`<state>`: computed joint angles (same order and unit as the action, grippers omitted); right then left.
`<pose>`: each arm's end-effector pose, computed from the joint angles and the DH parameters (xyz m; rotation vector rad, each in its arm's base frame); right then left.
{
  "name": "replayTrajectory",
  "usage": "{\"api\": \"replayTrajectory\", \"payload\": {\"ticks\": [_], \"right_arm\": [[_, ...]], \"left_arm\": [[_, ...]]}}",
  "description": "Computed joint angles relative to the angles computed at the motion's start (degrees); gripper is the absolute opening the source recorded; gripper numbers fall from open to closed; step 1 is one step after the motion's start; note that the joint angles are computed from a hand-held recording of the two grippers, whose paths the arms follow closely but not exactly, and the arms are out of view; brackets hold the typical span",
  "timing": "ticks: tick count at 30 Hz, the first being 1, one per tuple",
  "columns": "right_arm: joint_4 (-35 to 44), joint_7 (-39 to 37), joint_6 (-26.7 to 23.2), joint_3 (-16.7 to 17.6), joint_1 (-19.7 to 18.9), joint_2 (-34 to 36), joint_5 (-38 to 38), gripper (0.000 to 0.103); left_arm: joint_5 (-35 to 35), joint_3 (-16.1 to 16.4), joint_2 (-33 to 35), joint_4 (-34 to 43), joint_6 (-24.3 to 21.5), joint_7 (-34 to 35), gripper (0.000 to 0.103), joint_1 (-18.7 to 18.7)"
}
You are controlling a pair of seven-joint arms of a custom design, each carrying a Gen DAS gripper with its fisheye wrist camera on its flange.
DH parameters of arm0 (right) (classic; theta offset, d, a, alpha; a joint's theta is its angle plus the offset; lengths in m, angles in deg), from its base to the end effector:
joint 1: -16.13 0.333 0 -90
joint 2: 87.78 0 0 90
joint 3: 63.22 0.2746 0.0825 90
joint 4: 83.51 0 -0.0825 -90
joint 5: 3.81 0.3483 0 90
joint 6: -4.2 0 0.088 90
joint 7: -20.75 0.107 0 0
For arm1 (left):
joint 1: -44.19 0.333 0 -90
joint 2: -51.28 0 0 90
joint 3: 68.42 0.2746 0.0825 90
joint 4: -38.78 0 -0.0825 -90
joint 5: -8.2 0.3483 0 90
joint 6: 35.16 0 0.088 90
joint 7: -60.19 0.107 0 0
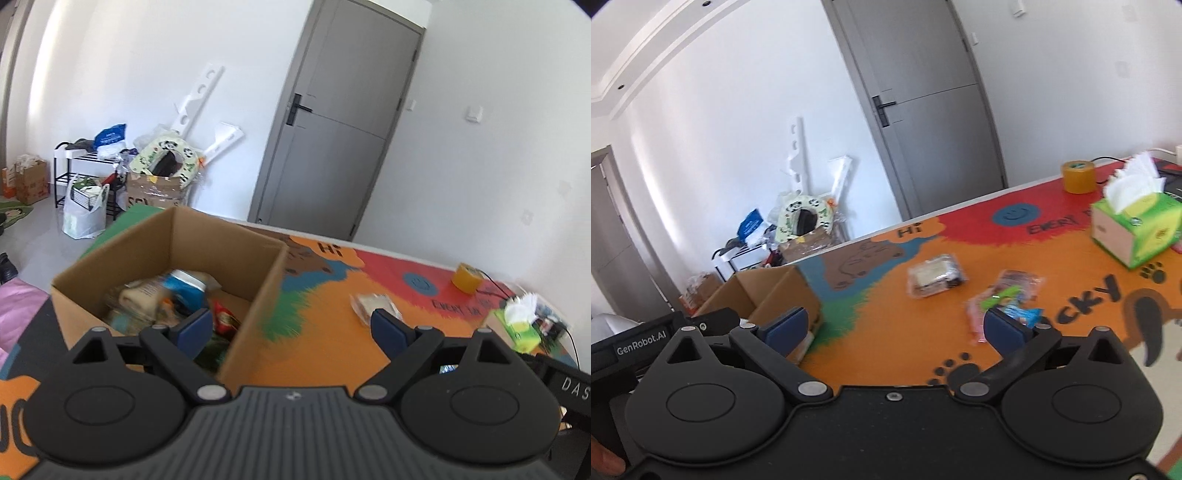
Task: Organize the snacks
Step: 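Move both grippers back over the remaining snacks on the mat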
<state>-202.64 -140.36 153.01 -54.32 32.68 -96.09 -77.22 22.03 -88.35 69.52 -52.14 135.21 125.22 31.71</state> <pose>0.4665 0.2469 0.5251 -1.0758 1.8359 -0.8459 0.5603 -0.3331 0.5674 -1.4696 1.9170 -1.3716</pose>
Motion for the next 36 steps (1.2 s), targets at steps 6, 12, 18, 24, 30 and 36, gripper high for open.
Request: {"api": "replayTrajectory", "payload": {"ticks": [6,12,18,24,30,36], "right_arm": [[-5.7,1.7,0.1,0.1,-1.3,-5.0,-0.2,0.103],[-10.9,3.6,1.0,0.5,-3.5,-9.8,-0.9,0.103],[-15.3,5.6,3.7,0.4,-6.1,-12.9,-1.7,0.103],[-17.0,5.9,5.7,0.1,-7.9,-13.4,-1.2,0.102],[-17.2,4.9,8.1,-0.8,-9.3,-12.2,-0.3,0.099],[-15.8,1.4,11.2,-2.3,-10.2,-9.4,2.5,0.090]], "left_arm": [[-0.6,-1.3,0.4,0.3,-0.6,1.4,0.092,-0.8],[-3.3,-4.3,2.7,3.0,-1.7,5.6,0.092,-0.7],[-2.8,-3.9,5.1,5.3,-2.3,6.8,0.092,-2.8],[-1.7,-2.7,8.7,10.3,-5.2,6.4,0.091,-5.4],[-2.4,-2.9,12.1,14.9,-7.9,8.5,0.089,-6.6],[-2.6,-1.6,17.6,23.7,-12.7,9.0,0.086,-9.3]]}}
